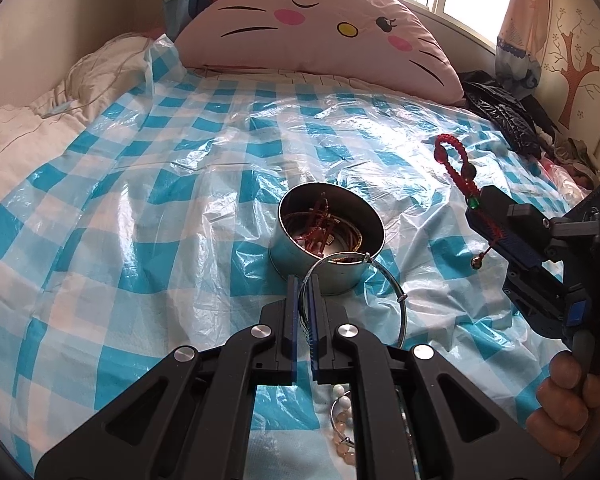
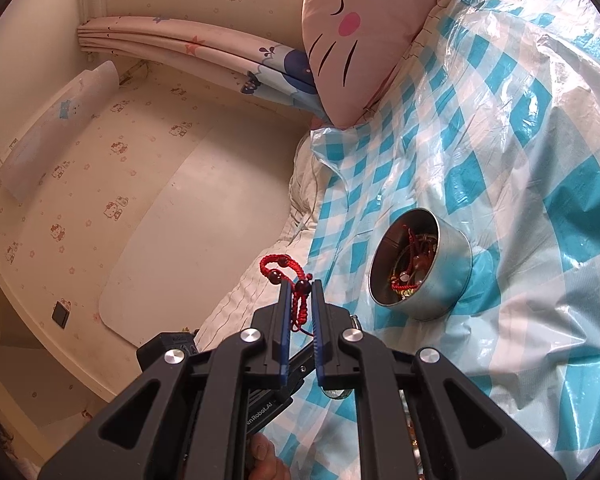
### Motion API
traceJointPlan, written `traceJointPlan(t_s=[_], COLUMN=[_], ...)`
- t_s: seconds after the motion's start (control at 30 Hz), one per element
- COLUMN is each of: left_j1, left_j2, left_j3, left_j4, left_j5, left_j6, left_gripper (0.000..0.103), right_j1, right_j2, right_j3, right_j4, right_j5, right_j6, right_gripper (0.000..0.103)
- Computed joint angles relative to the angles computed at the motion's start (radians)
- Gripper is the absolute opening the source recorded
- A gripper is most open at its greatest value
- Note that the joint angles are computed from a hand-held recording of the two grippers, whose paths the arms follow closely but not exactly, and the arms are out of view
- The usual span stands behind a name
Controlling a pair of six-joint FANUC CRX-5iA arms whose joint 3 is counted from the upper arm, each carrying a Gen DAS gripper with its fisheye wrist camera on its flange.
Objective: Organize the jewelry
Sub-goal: 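Carry both held bracelets over the silver tin and open both tools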
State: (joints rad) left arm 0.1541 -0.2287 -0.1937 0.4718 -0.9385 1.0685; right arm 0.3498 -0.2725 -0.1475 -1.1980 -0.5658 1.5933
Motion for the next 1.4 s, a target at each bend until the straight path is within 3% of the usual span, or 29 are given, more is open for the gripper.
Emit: traceJointPlan(t_s=[0.53, 1.07, 1.2, 1.37, 1.4], left_j1=[-0.031, -0.105, -0.105, -0.073, -0.063], left_j2=[0.109, 0.232, 0.264, 0.212, 0.202], left_j3=[0.089, 0.199, 0.219, 0.173, 0.164], left_j4=[0.013, -0.083, -0.106, -0.082, -0.074], left_j5=[0.038, 0.066, 0.021, 0.078, 0.088], left_j6=[0.051, 0.142, 0.16, 0.164, 0.165], left_gripper=[0.004, 0.004, 0.006, 0.007, 0.009], right_j1=[-0.012, 0.107, 0.163, 0.243, 0.251], right_j2=[0.127, 0.181, 0.197, 0.216, 0.222], right_j3=[0.122, 0.133, 0.122, 0.098, 0.101], right_j4=[-0.013, 0.36, 0.537, 0.849, 0.879], right_j5=[0.015, 0.111, 0.133, 0.117, 0.101], right_j6=[0.055, -0.231, -0.374, -0.616, -0.635], right_gripper=[0.011, 0.011, 0.011, 0.012, 0.023])
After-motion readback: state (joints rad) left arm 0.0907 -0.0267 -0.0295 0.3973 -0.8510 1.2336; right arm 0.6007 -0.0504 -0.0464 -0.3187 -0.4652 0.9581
